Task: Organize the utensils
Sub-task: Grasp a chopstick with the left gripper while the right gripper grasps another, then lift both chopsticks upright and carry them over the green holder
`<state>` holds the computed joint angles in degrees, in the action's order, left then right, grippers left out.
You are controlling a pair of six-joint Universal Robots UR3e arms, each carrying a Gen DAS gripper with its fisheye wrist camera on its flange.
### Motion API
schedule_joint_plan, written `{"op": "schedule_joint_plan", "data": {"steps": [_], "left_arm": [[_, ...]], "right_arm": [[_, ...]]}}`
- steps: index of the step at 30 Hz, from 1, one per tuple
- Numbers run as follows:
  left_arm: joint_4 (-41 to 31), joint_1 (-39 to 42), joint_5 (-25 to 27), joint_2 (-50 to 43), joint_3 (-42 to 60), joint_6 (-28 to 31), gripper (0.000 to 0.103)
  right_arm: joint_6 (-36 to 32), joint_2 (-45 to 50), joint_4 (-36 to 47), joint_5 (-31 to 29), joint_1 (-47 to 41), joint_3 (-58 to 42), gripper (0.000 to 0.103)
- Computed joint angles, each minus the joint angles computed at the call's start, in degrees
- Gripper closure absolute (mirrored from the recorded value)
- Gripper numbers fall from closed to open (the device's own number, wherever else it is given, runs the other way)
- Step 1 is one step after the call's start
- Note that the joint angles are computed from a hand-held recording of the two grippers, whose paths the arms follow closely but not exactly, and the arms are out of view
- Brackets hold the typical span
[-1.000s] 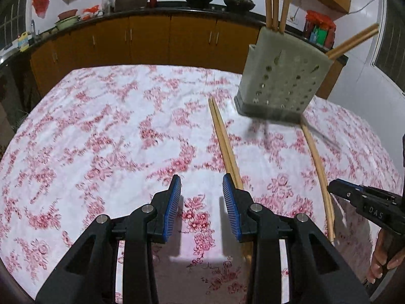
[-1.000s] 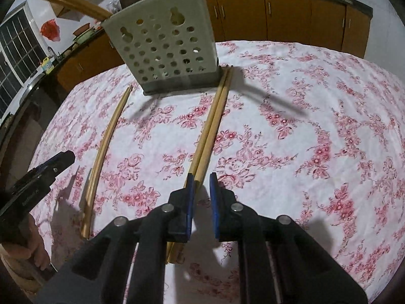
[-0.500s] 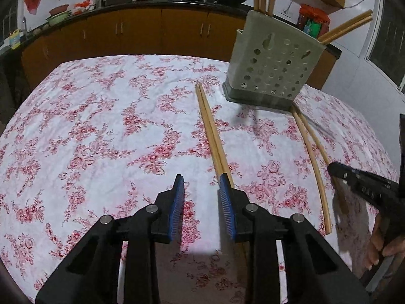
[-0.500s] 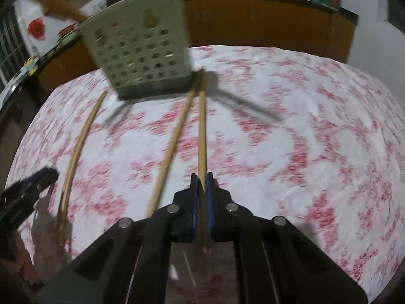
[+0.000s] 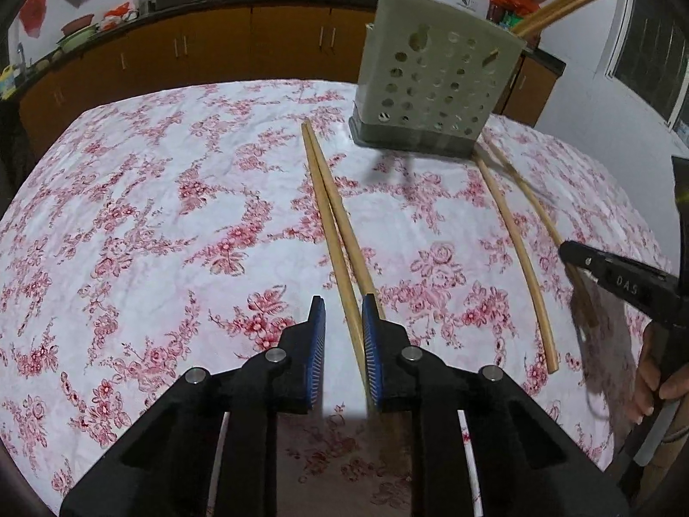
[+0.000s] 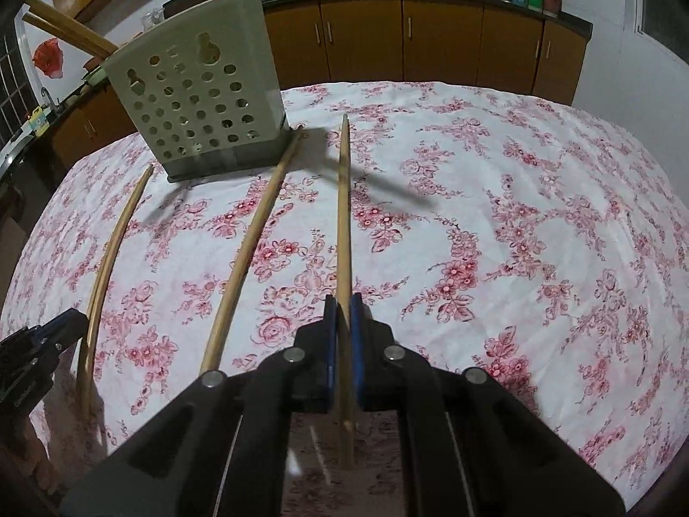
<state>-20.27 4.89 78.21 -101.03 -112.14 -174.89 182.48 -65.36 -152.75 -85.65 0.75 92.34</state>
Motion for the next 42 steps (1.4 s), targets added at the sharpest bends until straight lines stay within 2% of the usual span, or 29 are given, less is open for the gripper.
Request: {"op": "schedule_joint_plan", "data": {"steps": [11, 15, 21, 42], "left_arm": [[0.6, 0.4, 3.3, -3.7, 4.1, -0.1, 0.095], [0.3, 1.6, 4.5, -6.7, 7.8, -0.4, 0.096], [0.7, 2.9, 3.6, -6.8, 7.8, -0.1, 0.095], [0.6, 3.3, 2.2, -7.1, 8.0, -0.8, 0.095]], "right_arm": [[-1.9, -1.5, -4.0, 0.3, -0.4, 4.1, 0.095], [-0.8, 0.4, -4.7, -0.9, -0.3, 2.0, 0.095], [-1.1, 3.5, -6.5, -3.7, 1.0, -0.8, 0.094], [-0.8, 3.5, -6.7, -2.7, 0.5, -0.5, 0.094]]}}
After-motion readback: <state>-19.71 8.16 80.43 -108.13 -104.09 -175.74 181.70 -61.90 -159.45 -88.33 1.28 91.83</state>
